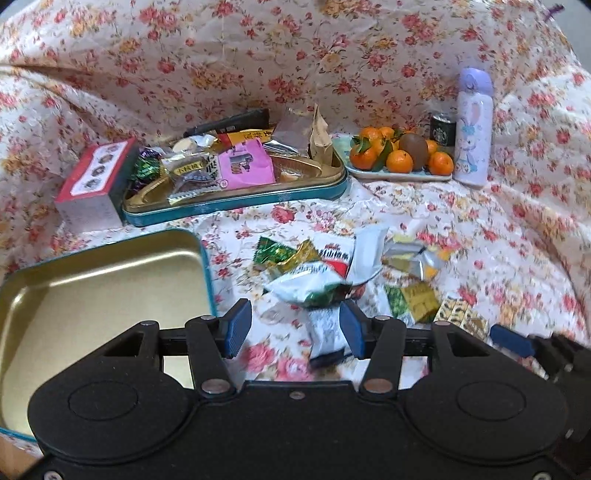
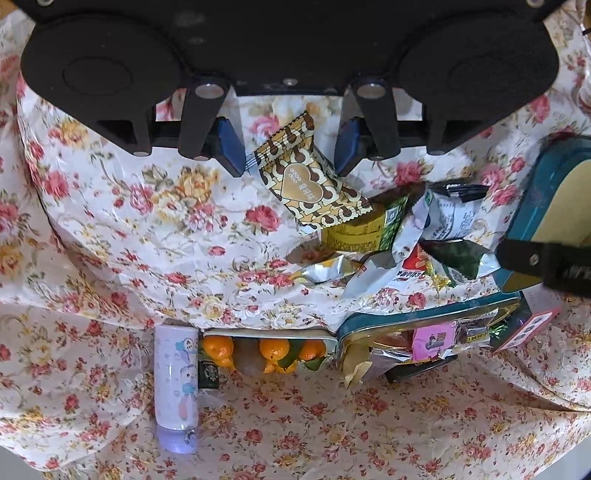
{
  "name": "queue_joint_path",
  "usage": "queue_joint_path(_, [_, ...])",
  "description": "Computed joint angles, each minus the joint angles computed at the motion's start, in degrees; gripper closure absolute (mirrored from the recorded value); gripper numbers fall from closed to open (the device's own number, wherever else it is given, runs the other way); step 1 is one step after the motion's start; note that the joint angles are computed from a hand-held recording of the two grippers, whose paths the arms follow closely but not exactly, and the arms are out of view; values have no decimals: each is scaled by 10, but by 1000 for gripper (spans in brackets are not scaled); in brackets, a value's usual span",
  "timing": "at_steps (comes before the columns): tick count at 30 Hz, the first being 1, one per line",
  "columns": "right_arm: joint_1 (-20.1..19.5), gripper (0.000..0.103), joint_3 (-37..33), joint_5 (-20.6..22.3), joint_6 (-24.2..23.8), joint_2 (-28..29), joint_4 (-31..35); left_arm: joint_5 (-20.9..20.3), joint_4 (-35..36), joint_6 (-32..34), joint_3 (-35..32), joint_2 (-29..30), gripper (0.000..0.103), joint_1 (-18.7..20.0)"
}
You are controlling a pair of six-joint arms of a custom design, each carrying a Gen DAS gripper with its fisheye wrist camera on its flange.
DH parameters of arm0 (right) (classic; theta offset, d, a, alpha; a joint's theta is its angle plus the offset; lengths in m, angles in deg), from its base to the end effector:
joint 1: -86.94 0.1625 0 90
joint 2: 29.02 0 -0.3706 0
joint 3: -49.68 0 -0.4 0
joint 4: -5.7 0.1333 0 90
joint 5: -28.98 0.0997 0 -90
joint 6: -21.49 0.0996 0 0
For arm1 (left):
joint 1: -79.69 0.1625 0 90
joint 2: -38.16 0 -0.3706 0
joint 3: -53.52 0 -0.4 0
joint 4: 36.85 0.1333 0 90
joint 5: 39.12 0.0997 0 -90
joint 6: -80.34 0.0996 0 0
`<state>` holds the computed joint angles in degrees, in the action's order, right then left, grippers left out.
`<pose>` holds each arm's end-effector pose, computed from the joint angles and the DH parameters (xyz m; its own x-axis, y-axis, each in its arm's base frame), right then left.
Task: Organize snacks
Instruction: 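Move both tools toward the scattered snacks on the cloth, then grasp green candy packet with left tool while right tool grasps brown-gold wafer packet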
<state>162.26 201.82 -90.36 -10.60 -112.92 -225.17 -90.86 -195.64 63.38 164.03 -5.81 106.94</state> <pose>0.0056 -0.3119 0.2287 -0.6542 0.4170 0.6310 -0.3209 0.6024 -0.7309 -0.3807 -0.4154 -0.0214 -0.6237 0.5236 -0.5804 0.7385 0.6380 -0.2180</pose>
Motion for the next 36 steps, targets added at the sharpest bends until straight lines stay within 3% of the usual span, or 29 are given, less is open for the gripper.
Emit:
queue_joint_path(10, [-26, 28, -8, 50, -26, 29, -44, -5, 26, -3, -70, 56, 45, 18])
queue_joint_path(25, [-52, 15, -6, 104, -60, 86, -138, -47, 124, -128, -118, 75, 45, 72])
queue_joint_path(36, [-81, 7, -5, 158, -82, 125, -204, -11, 108, -105, -116, 89, 42, 63])
